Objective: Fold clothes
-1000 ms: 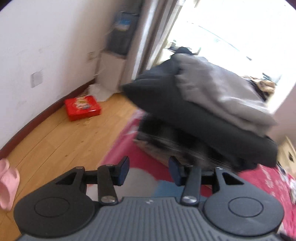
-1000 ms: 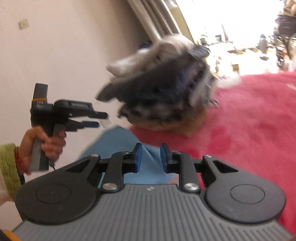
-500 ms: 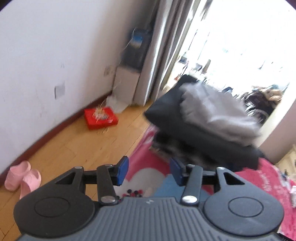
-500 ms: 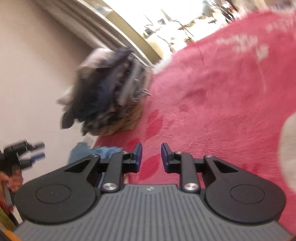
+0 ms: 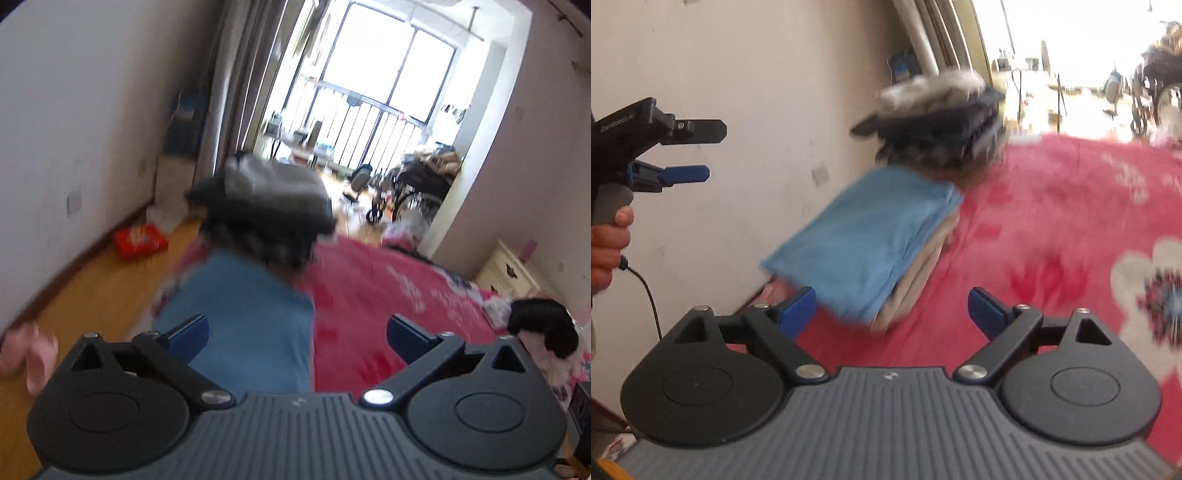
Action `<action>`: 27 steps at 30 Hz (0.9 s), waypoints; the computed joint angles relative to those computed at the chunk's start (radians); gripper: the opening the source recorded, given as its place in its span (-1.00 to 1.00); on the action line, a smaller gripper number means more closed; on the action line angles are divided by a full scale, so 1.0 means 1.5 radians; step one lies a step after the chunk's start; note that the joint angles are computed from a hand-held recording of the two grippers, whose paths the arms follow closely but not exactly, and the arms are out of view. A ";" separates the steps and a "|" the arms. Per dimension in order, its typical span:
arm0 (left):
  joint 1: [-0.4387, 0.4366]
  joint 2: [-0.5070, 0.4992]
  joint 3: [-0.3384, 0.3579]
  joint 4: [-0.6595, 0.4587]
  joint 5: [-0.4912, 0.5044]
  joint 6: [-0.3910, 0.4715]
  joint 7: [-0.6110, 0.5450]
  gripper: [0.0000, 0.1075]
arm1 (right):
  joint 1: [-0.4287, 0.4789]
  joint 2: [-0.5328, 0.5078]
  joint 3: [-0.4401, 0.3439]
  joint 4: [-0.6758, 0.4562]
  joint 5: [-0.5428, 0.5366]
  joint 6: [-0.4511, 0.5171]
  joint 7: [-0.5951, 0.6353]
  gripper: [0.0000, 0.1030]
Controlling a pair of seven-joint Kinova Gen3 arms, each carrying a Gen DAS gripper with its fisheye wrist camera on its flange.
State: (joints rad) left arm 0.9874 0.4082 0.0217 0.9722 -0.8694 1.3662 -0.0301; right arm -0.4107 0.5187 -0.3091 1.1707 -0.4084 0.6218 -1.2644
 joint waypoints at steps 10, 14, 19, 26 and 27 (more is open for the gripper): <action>0.193 0.128 -0.122 -0.130 0.010 0.223 0.037 0.91 | -0.113 -0.125 0.079 0.149 0.138 -0.071 -0.216 0.98; 0.158 0.115 -0.042 -0.121 -0.007 0.234 0.095 0.91 | -0.122 -0.142 0.069 0.167 0.178 -0.092 -0.238 0.98; 0.166 0.121 -0.052 -0.141 -0.014 0.247 0.068 0.92 | -0.131 -0.150 0.075 0.173 0.214 -0.105 -0.270 0.98; 0.163 0.148 -0.073 -0.215 -0.015 0.294 0.022 0.92 | -0.134 -0.147 0.086 0.159 0.240 -0.114 -0.319 0.98; 0.166 0.154 -0.079 -0.225 -0.015 0.304 0.015 0.92 | -0.141 -0.144 0.092 0.153 0.249 -0.107 -0.331 0.98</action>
State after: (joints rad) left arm 1.2359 0.6393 -0.0969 0.6340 -0.8921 1.8223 -0.0081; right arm -0.6216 0.3028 -0.1704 1.3995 -0.0342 0.4610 -1.7616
